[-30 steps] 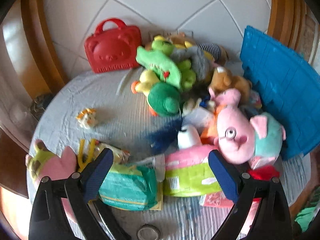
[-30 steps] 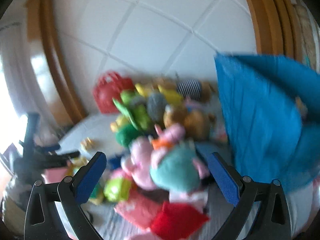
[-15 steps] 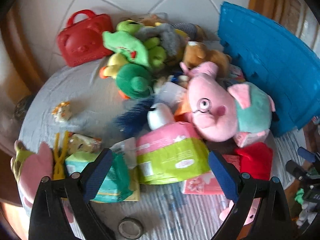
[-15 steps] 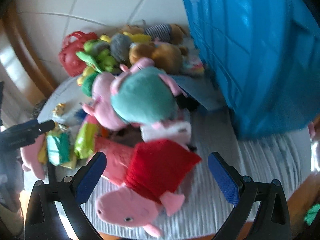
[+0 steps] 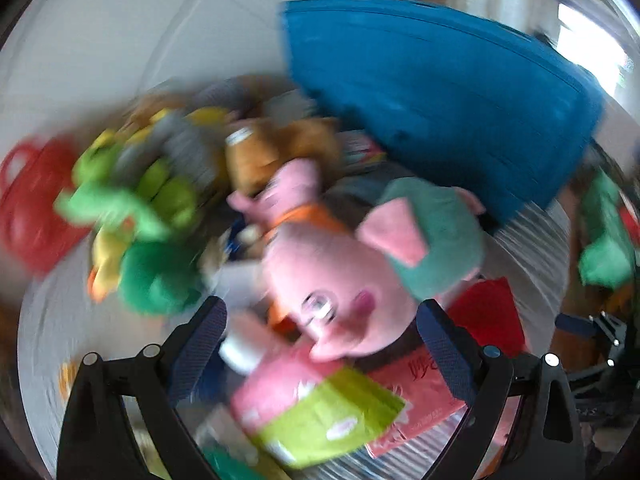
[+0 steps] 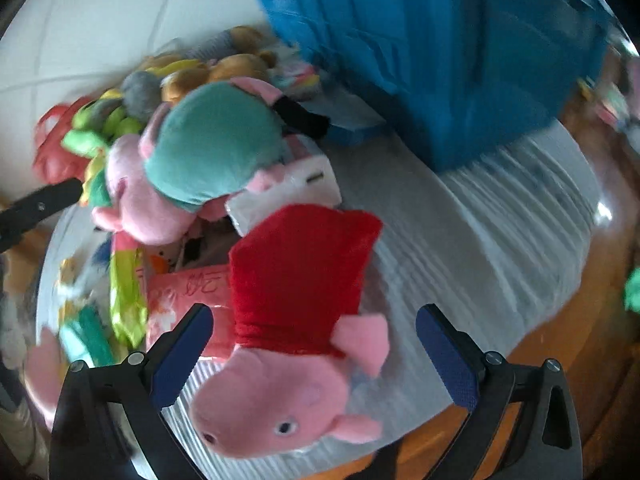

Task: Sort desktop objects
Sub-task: 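Grasp a green-hatted pink pig plush with the left tool while the right tool grasps a red-dressed pig plush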

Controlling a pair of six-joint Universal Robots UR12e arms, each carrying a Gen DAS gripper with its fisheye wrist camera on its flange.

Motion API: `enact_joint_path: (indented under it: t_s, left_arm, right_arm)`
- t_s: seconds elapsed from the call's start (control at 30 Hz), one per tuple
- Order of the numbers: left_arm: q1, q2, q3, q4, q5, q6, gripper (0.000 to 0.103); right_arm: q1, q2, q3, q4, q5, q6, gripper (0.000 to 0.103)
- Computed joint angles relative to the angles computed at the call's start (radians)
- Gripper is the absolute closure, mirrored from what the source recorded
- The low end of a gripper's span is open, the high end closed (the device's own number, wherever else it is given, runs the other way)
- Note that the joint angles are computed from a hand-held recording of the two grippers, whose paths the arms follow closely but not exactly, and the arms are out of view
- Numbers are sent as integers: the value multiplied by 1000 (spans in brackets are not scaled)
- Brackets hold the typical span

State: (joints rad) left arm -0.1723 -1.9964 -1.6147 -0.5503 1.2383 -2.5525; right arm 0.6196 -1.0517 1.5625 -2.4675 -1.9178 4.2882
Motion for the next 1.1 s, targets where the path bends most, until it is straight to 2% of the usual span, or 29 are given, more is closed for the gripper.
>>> enact_joint_path:
  t_s: [0.07, 0.2, 0.27, 0.3, 0.4, 0.53, 0.6, 0.7, 0.8, 0.83, 0.9, 1.0, 1.03, 1.1]
  left_arm:
    - [-13, -23, 32, -32, -14, 85, 6]
    - [-39, -65, 85, -97, -20, 211, 6]
    - [-57, -85, 98, -94, 17, 273, 6]
    - [-64, -94, 98, -76, 34, 301, 1]
    - [-74, -116, 126, -113, 30, 338, 0]
    - [-84, -160, 189, -236, 15, 344, 0]
    - [-88, -165, 182, -227, 19, 352, 0]
    - [-92, -158, 152, -167, 30, 362, 0]
    - [-86, -152, 142, -160, 14, 344, 1]
    - [-82, -149, 140, -162, 6, 338, 3]
    - [-74, -140, 134, -175, -18, 330, 17]
    - [-67, -124, 122, -197, -38, 315, 31]
    - [-66, -120, 117, -197, -35, 310, 32]
    - [-60, -112, 109, -200, -41, 293, 36]
  right_arm:
    - [10, 10, -26, 60, -26, 81, 0]
    - [19, 21, -66, 156, -51, 184, 0]
    - [18, 30, -86, 199, -51, 208, 0]
    - [16, 36, -96, 220, -48, 215, 0]
    - [3, 55, -120, 257, -19, 221, 0]
    - [-17, 82, -135, 265, 14, 224, 0]
    - [-23, 89, -132, 244, 25, 225, 0]
    - [-27, 90, -115, 200, 47, 235, 0]
    - [-28, 82, -79, 127, 82, 262, 0]
    - [-30, 82, -68, 100, 93, 268, 0]
    - [-32, 82, -47, 45, 116, 282, 0]
    - [-32, 94, -58, 49, 108, 246, 0]
    - [-31, 98, -66, 53, 105, 232, 2]
    - [-26, 102, -84, 62, 94, 204, 25]
